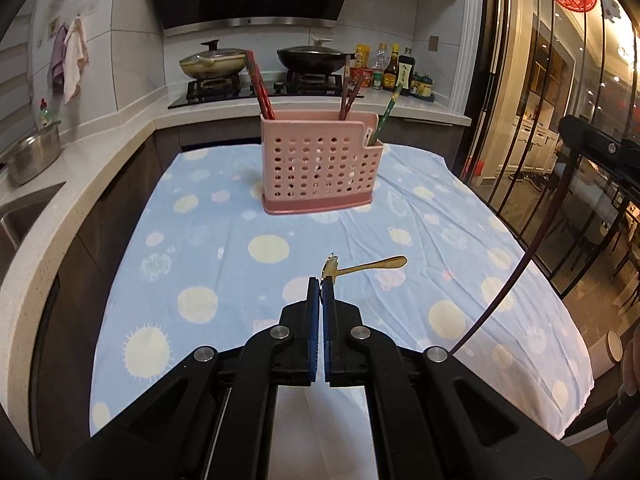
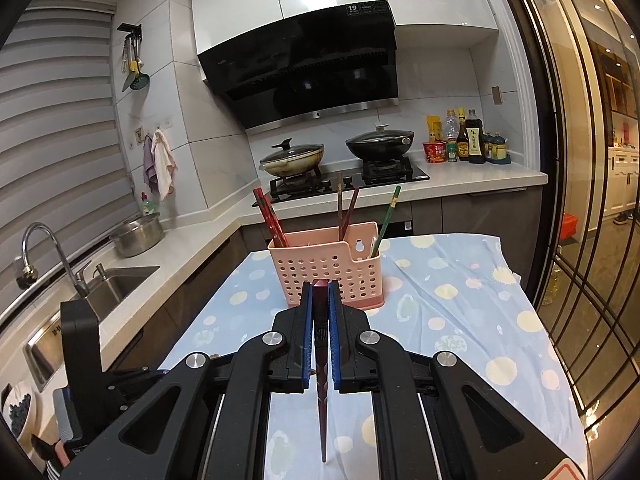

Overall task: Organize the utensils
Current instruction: 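Lift the gold spoon with the left gripper while the right gripper holds the dark red chopstick, then carry the spoon and chopstick over the pink holder and lower them in with both grippers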

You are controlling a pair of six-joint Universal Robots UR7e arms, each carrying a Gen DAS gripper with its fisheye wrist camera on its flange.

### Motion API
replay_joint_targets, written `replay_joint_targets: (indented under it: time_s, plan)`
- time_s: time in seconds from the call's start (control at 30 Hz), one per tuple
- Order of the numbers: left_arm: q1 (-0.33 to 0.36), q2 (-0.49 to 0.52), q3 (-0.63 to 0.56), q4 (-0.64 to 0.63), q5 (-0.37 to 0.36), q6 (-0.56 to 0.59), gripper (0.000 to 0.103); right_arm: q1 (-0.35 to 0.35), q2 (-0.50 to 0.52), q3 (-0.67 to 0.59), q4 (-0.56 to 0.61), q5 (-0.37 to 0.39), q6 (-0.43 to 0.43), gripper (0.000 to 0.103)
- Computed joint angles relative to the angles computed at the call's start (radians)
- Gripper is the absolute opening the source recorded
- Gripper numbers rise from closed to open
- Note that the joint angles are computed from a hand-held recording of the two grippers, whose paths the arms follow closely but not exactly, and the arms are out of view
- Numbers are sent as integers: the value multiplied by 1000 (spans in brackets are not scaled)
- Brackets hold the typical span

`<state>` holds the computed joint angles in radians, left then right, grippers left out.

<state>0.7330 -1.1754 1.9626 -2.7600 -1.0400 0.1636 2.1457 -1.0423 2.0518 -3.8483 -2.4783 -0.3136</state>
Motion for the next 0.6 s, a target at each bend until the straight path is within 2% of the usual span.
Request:
replay_joint_targets:
  time_s: [0.13,0.37,0.6]
  plan:
    - [-14,23,-38,-5,18,49,1,-4,2,-40,15,5,-31,7]
    - [-14,34,-32,8,31,75,1,-1,19,-144,-25,6,-150,7]
    - [-18,25,-2,31,12,63,1,-25,43,-197,-31,41,-181,7]
